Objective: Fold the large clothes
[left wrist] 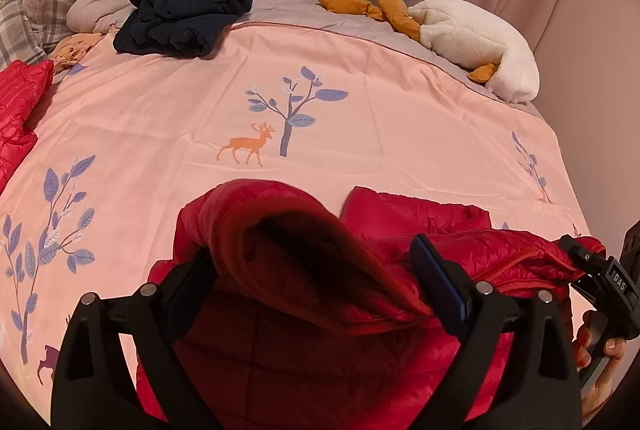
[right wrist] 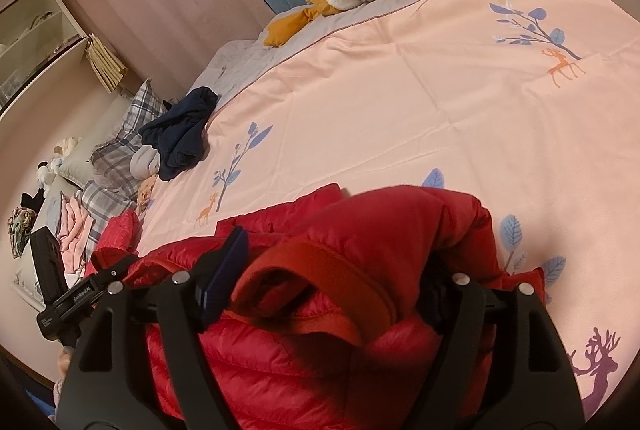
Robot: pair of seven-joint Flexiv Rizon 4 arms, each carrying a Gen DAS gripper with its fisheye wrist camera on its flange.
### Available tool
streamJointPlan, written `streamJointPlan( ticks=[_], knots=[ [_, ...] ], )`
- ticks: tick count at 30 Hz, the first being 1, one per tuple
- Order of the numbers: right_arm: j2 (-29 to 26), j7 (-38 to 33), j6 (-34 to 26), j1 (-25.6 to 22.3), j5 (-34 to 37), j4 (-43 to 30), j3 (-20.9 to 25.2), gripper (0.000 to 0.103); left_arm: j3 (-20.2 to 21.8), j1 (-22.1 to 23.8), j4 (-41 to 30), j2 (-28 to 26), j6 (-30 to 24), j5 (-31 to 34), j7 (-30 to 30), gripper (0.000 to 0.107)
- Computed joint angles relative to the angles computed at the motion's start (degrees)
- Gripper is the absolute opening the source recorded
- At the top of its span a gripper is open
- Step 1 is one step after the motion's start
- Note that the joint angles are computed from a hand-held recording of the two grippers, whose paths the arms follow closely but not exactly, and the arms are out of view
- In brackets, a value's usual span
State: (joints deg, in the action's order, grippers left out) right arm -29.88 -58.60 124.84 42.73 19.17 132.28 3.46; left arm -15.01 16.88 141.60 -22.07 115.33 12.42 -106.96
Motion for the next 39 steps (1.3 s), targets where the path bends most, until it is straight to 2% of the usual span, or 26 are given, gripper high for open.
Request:
streamJointPlan(
  ticks=[11, 17, 28, 39],
  knots=[
    [-0.2, -0.2, -0.1, 0.0, 0.2, -0.4, -0.3, 0.081, 1.3, -1.1, 0.0, 0.3, 0.4, -0.6, 0.1, 0.098],
    [-0.5, 0.1, -0.2, -0.7, -0.2, -0.7, -0.1, 0.081, 4.5, -4.3, 0.1, 0.4, 1.4, -2.4, 1.1, 0.102],
    [-0.4, -0.1, -1.1, 0.7, 0.8, -1.5, -1.4, 0.085, 5.0, -4.4, -0.5, -0.4, 1.6, -2.9, 1.8, 0.102],
    [-0.8, 0.6, -1.3, 0.2, 0.4, -2.2, -1.2, 0.088, 5.8, -5.3, -1.0, -1.0, 1.9, -3.7, 2.7, 0.102]
  ],
)
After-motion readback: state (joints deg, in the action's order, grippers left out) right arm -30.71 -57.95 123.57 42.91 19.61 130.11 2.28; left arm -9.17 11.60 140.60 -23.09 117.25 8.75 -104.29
